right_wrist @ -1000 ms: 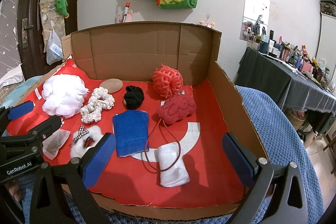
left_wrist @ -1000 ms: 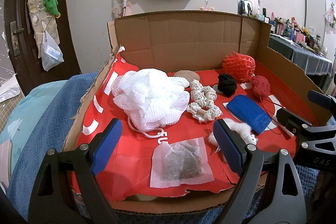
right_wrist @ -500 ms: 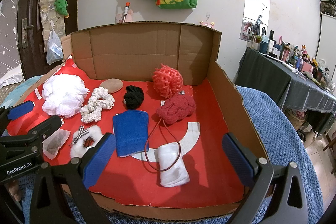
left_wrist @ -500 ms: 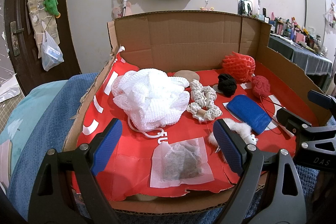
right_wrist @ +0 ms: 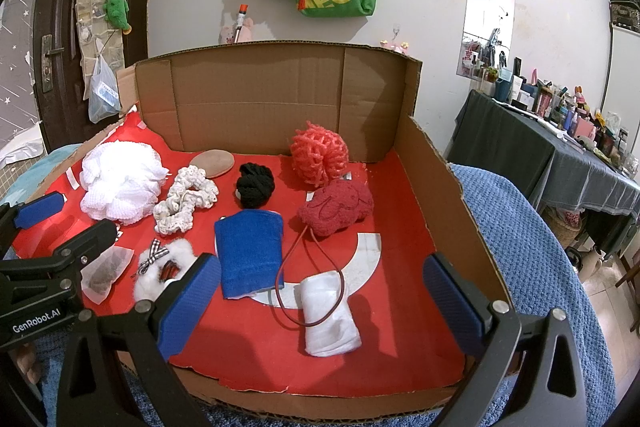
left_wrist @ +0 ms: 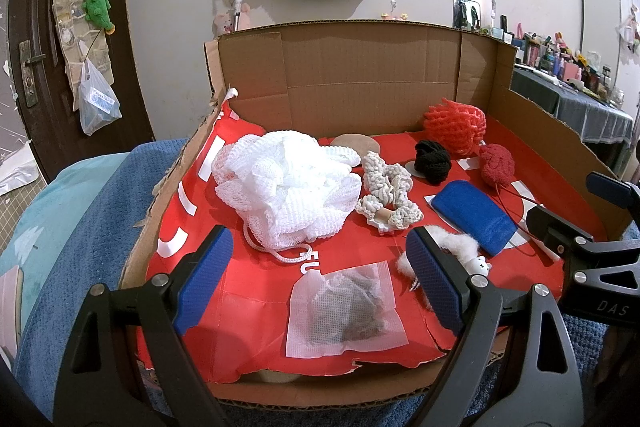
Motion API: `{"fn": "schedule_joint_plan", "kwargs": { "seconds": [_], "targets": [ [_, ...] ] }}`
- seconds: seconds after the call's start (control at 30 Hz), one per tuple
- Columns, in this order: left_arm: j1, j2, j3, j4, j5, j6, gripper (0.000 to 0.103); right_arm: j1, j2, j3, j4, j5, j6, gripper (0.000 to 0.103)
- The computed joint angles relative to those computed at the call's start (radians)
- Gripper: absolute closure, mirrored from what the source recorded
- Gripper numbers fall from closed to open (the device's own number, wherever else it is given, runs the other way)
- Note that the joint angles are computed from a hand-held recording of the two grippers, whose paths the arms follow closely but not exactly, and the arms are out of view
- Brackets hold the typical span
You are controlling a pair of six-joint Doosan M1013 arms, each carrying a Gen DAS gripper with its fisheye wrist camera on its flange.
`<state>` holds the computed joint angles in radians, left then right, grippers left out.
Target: Organize soft objects
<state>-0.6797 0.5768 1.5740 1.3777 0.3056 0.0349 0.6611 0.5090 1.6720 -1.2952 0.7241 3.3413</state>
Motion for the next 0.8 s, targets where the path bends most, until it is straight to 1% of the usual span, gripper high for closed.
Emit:
{"fn": "schedule_joint_plan", "kwargs": {
  "seconds": [0.47, 0.57, 0.6, 0.63, 0.7, 0.8],
  "targets": [
    [0.000, 0.000, 0.000, 0.004, 0.000, -0.004, 0.014, 0.000, 0.001, -0.001, 0.000, 0.001, -0.001, 0.000],
    [0.002, -0.003, 0.003, 0.033, -0.007, -0.033, 0.014, 0.001, -0.001, 0.002, -0.008, -0.001, 0.009, 0.000],
    [0.003, -0.006, 0.008, 0.067, -0.008, -0.068, 0.014, 0.001, -0.001, 0.004, -0.016, -0.002, 0.018, 0.000],
    [0.002, -0.012, 0.018, 0.144, -0.005, -0.149, 0.014, 0.002, -0.003, 0.008, -0.028, -0.004, 0.032, 0.000],
    [-0.002, -0.024, 0.036, 0.260, 0.010, -0.265, 0.014, 0.004, -0.006, 0.013, -0.045, -0.001, 0.053, 0.000],
    [-0.009, -0.049, 0.060, 0.315, 0.017, -0.316, 0.014, 0.014, -0.013, 0.022, -0.063, 0.023, 0.077, 0.000]
  ]
}}
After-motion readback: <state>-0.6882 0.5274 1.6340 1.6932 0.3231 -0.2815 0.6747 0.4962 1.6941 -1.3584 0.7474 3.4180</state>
